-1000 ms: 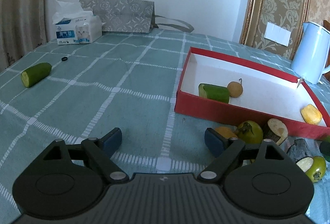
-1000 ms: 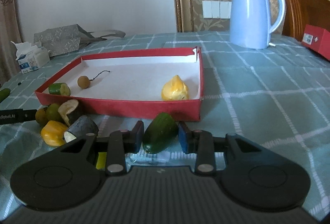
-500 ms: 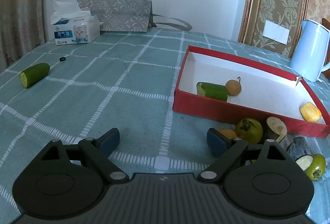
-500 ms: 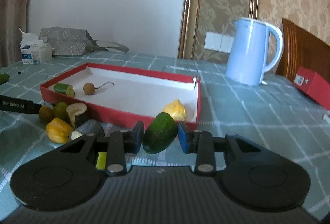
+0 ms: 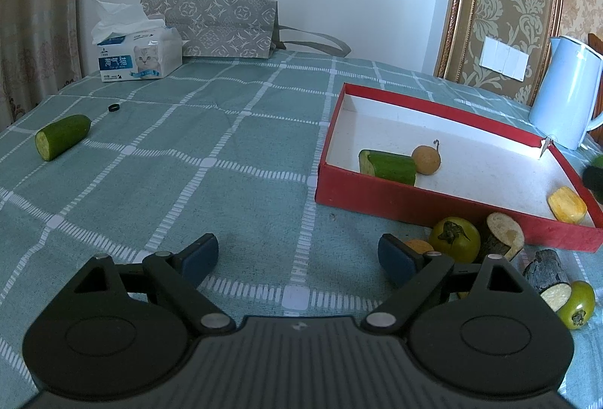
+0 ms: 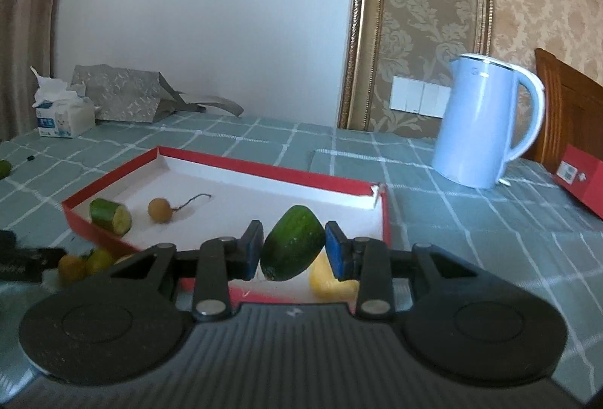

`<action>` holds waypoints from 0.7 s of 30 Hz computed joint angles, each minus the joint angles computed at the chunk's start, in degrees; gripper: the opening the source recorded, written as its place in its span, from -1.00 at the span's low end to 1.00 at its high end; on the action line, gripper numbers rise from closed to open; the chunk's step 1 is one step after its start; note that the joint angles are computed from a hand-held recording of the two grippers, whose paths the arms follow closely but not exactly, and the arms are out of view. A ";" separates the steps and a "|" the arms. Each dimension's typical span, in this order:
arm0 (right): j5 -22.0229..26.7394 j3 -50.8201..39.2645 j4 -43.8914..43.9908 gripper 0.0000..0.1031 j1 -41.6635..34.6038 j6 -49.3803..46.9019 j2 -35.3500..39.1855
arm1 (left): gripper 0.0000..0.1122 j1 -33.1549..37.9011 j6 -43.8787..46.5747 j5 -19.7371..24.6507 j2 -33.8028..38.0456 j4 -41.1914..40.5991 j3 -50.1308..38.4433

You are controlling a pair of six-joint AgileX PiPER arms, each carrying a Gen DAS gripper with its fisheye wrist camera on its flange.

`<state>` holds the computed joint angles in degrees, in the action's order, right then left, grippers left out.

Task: Organize fruits
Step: 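Carry the green chili into the red box and open the right tool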

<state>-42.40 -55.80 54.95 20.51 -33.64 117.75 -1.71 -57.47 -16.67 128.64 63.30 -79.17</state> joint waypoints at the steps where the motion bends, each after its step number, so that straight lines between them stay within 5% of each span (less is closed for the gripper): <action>1: 1.87 -2.30 0.66 -0.35 -0.83 -1.91 0.86 | 0.65 0.00 0.00 0.00 0.00 0.00 0.00; 6: 8.35 -12.06 6.20 -0.35 -3.34 -10.70 5.65 | 0.65 0.04 -0.19 0.00 0.03 0.25 -0.08; 14: 15.79 -27.69 29.27 -0.35 -6.11 -34.63 14.04 | 0.67 -0.06 -0.32 0.17 0.02 0.45 -0.13; 20: 15.97 -34.44 42.01 -0.33 -6.83 -47.81 17.30 | 0.68 -0.14 -0.25 0.28 0.11 0.48 -0.24; 21: 15.90 -35.24 42.84 -0.18 -6.86 -48.46 17.74 | 0.68 -0.12 -0.32 0.28 0.13 0.52 -0.27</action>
